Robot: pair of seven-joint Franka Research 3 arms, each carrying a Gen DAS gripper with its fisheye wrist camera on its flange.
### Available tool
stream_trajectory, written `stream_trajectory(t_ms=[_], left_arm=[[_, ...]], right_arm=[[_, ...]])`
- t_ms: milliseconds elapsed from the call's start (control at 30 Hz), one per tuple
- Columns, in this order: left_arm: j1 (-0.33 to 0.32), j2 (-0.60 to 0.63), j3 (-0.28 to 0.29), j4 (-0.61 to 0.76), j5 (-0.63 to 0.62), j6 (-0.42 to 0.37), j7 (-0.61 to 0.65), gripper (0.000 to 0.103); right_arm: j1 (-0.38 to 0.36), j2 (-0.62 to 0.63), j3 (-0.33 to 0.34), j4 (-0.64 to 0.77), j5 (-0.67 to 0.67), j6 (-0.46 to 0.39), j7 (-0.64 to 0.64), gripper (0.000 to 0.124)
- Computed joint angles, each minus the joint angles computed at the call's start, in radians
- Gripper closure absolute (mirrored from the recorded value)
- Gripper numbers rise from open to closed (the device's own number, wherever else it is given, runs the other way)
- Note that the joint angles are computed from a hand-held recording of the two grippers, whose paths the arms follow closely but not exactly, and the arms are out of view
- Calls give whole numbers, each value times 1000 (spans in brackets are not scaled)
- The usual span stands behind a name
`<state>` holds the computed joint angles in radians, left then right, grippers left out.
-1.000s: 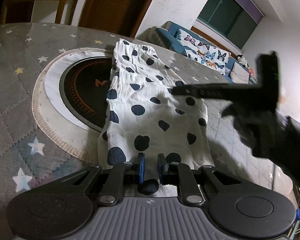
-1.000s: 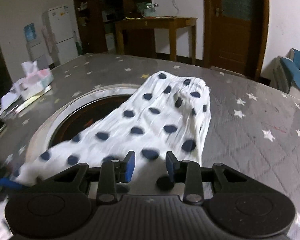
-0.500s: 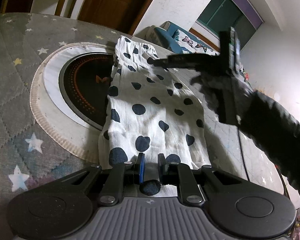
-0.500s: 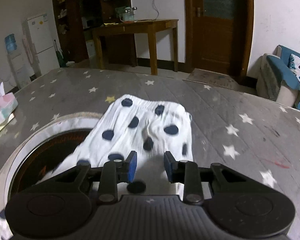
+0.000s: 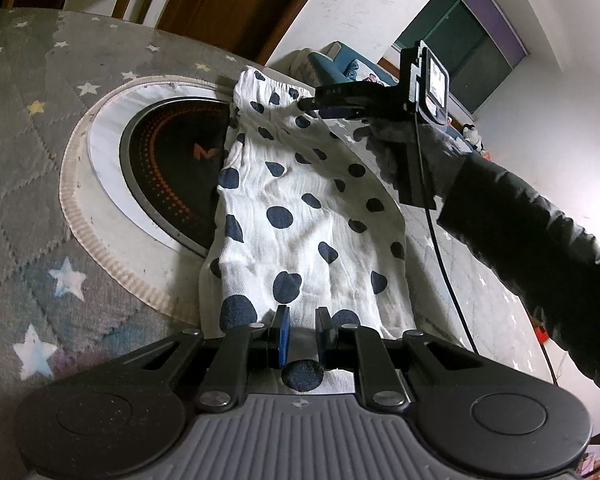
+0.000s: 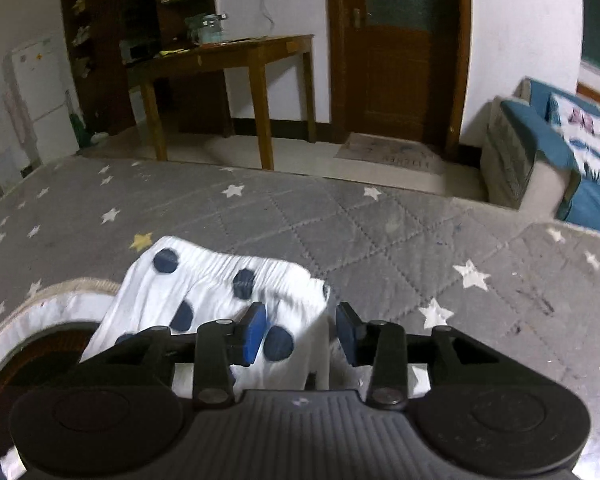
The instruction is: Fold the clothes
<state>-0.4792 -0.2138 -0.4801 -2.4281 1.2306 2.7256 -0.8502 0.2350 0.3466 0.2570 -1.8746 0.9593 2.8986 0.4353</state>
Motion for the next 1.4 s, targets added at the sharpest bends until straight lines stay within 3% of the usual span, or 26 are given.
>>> stream_trajectory(t_ms=[233,400,633,733,1000,1400], left_arm=[[0,0,2,1,-12,4,9,88],[-5,0,0,8,-37,-8,28,84],[-27,-48,-21,6,-122,-93,106,76],[-41,-76,-39,-1,-179,-147,138,68],[-78,-101,-81,-15,-295,-222,154,64],[-130,-125,-130,-36,-334,-299,78,62]], right_arm=[[-39,43,8,66,55,-89,-48,79],[-42,42,-9,80,65,-155,-32,107],[-60,-41,-9,21,204,-196,-138,115],[-54,-109,-28,-26,279,-238,-214,115],[-12,-384,-128,-254,398,-422,-367,116],[44,-856,-320,-650,264,-743,-345,116]])
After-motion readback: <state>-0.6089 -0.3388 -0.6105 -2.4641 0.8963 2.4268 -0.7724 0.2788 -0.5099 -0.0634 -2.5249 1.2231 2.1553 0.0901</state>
